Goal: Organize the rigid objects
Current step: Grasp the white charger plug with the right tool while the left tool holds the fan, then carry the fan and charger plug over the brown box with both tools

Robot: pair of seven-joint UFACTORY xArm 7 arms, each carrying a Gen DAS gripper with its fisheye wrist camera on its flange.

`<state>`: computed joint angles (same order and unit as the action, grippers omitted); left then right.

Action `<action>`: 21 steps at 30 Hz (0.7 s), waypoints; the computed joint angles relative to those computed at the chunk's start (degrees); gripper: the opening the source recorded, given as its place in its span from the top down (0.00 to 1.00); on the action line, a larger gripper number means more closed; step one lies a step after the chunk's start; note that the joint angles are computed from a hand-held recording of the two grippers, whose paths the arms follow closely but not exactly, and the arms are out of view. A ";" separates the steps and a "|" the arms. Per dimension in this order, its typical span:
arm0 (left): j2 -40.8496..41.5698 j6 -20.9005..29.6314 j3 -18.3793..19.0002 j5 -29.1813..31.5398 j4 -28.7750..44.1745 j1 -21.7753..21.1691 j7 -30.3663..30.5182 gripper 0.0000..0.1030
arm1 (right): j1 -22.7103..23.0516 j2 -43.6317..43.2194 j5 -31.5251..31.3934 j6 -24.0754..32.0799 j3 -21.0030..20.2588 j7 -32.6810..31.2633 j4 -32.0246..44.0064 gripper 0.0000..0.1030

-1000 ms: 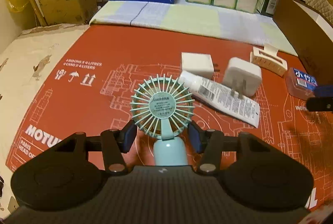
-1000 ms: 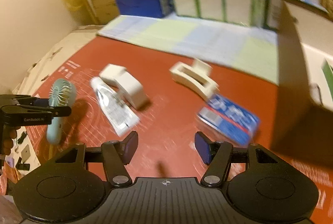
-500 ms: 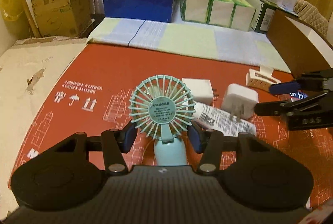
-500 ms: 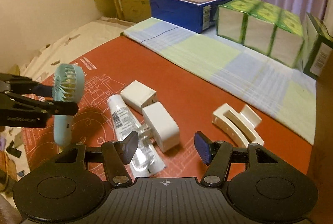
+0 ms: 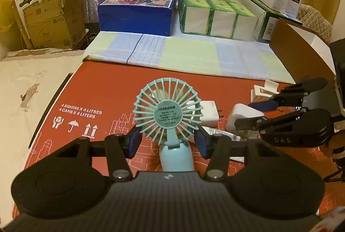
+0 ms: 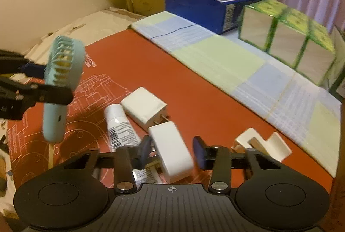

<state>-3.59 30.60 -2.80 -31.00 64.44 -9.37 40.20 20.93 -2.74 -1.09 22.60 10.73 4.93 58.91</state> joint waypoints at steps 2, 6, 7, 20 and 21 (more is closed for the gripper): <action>0.44 0.38 0.06 -0.35 0.63 0.02 0.55 0.53 | 0.07 0.14 -0.44 -0.26 0.06 -0.37 0.05 0.74; 1.28 1.38 0.03 -1.08 1.96 0.33 1.82 0.53 | -0.07 0.40 -2.13 0.98 0.24 3.39 0.90 0.77; 1.53 1.67 0.00 -1.25 2.34 0.43 2.08 0.53 | -0.12 0.37 -3.25 1.49 0.32 4.74 1.10 0.77; 3.28 5.67 -0.60 -7.24 6.92 1.55 9.93 0.57 | -1.96 -4.76 -15.21 2.08 2.20 24.64 0.04 0.77; 3.33 6.00 -0.65 -7.99 7.21 1.59 10.83 0.57 | -2.21 -5.35 -16.01 2.24 2.43 25.96 -0.05 0.77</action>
<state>-0.26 36.59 -3.44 -38.99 71.65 -7.77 51.03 18.72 -8.09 -17.10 24.84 13.16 30.89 58.86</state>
